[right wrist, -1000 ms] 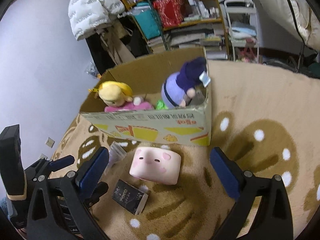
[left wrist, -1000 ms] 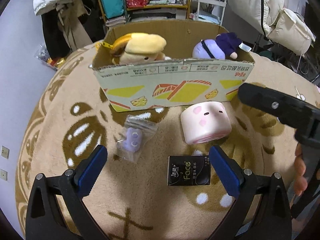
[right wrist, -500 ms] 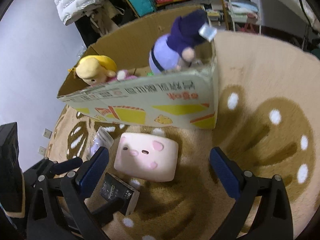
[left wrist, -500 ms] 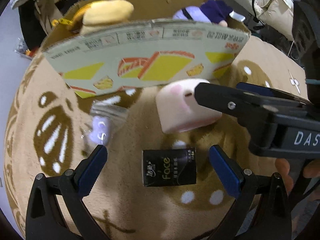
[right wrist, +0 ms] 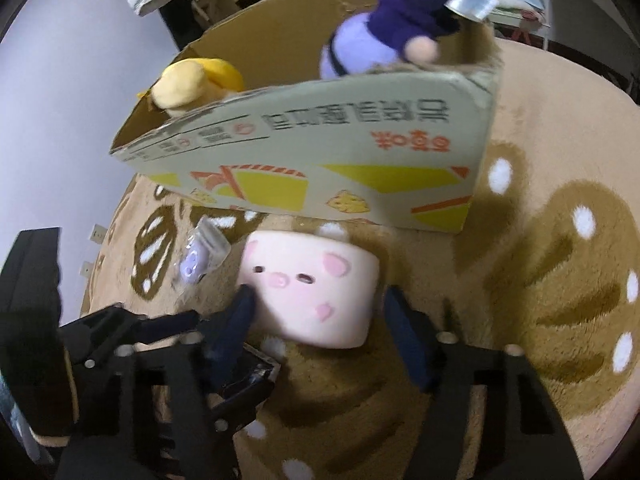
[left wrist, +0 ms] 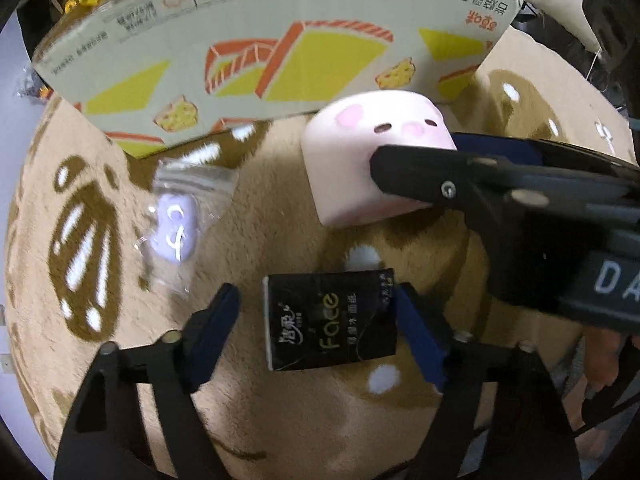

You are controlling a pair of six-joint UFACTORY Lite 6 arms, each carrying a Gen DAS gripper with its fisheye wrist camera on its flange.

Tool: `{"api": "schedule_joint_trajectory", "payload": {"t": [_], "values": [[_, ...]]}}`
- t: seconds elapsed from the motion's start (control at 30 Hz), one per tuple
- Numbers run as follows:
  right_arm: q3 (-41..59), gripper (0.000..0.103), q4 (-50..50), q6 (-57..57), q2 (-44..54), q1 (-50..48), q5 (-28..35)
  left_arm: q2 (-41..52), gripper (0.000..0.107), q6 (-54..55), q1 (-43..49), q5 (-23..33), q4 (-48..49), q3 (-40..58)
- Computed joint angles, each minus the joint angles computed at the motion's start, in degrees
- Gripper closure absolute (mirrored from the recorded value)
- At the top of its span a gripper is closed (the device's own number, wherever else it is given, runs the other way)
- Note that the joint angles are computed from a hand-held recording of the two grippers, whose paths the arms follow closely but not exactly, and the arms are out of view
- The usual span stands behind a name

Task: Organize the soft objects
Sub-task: 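Grasp the black tissue pack with the left tool while the right tool grasps the pink pig plush, then carry the tissue pack and pig plush over the box and release both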

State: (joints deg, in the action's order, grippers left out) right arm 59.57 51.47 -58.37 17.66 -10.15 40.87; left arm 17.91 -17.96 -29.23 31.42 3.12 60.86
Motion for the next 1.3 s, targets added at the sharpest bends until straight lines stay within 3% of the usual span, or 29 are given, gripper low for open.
{"api": "schedule_joint_trajectory", "payload": {"t": [0.03,0.13,0.37,0.63,0.8,0.97,1.3], "values": [[-0.4,0.048,-0.3,0.1,-0.4,0.8,-0.6,-0.3,0.043,1.7,0.4,-0.2,-2.1,-0.2],[-1.2,0.061,-0.6,-0.8,-1.2,1.8,-1.9,-1.9,0.045,1.9,0.5,-1.3,-3.6,-2.2],[-2.9,0.075,-1.4,-1.7,-4.2,2.4,-4.5,-7.6,0.046,-8.2,0.2,-4.1,7.1,-6.4],[-5.1,0.077,0.5,-4.1,-9.8,-1.8,-1.4,-18.3,0.046,-29.4,-2.3,-3.6,26.0,-12.3],[-7.5,0.077,2.7,-6.2,-15.0,-3.7,0.3,-23.9,0.046,-35.5,-0.8,-2.4,33.3,-12.9],[-9.6,0.077,5.9,-8.7,-20.4,-6.1,1.9,-30.5,0.046,-48.4,-2.2,-1.4,46.8,-15.8],[-12.0,0.077,14.0,-16.0,-28.9,-9.7,4.7,-31.0,0.046,-59.2,-1.3,-2.4,60.0,-11.6]]}}
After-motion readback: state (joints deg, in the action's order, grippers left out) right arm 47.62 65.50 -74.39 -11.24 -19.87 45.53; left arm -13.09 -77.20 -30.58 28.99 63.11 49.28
